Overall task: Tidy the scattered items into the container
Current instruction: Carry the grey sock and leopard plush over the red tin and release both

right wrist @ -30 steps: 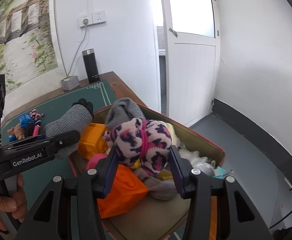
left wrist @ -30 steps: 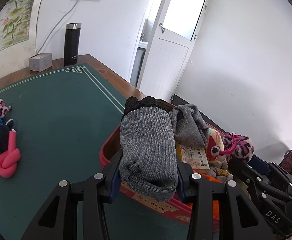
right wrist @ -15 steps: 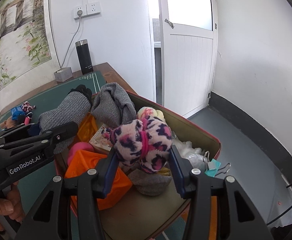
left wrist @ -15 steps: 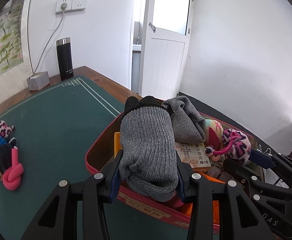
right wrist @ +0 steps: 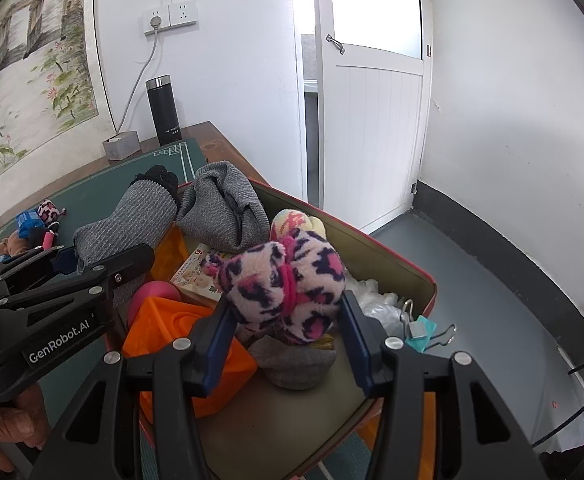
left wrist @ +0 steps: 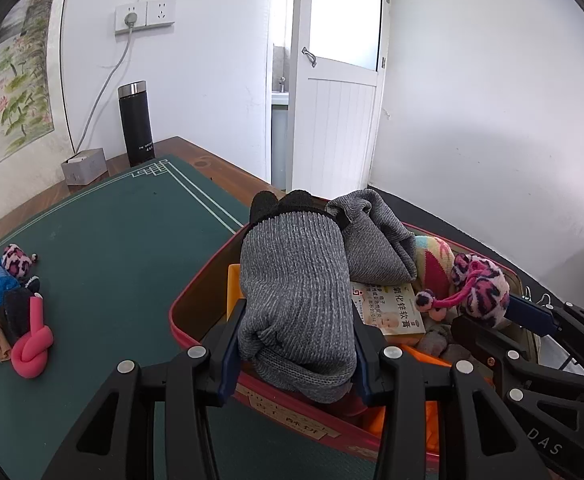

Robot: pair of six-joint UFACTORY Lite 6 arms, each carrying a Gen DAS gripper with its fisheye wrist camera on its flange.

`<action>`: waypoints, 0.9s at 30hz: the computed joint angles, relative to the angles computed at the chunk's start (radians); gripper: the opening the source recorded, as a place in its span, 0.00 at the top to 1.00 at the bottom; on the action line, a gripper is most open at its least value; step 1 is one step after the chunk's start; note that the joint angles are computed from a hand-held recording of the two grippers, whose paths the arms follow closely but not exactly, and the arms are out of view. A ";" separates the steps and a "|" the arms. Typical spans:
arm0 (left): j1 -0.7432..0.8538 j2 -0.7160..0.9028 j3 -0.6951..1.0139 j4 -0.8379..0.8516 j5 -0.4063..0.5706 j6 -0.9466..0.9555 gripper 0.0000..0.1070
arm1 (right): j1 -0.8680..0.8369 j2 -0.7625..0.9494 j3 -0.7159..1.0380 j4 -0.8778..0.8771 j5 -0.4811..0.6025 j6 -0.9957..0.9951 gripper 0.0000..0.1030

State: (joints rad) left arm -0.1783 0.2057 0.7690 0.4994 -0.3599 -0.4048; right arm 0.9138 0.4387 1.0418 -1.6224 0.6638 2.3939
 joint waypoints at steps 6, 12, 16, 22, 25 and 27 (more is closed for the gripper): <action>0.006 -0.007 -0.007 0.021 -0.001 -0.016 0.57 | 0.004 0.002 0.005 0.007 0.003 -0.003 0.47; 0.002 -0.005 0.002 0.001 0.014 -0.012 0.54 | -0.006 0.002 0.002 0.001 -0.002 0.015 0.41; -0.006 -0.001 0.013 -0.018 0.032 -0.003 0.39 | -0.013 -0.008 -0.009 -0.011 -0.013 0.034 0.25; 0.018 -0.046 -0.012 0.019 0.025 -0.051 0.35 | 0.025 -0.008 0.013 0.030 0.039 -0.018 0.25; 0.039 -0.084 -0.030 0.054 0.019 -0.082 0.35 | 0.044 -0.015 0.026 0.053 0.069 -0.042 0.25; 0.056 -0.113 -0.045 0.069 0.014 -0.093 0.35 | 0.055 -0.015 0.040 0.071 0.089 -0.062 0.25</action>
State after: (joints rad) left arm -0.1225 0.0924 0.7235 0.5681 -0.3457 -0.4978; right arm 0.9691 0.4235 1.0823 -1.5519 0.7526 2.3322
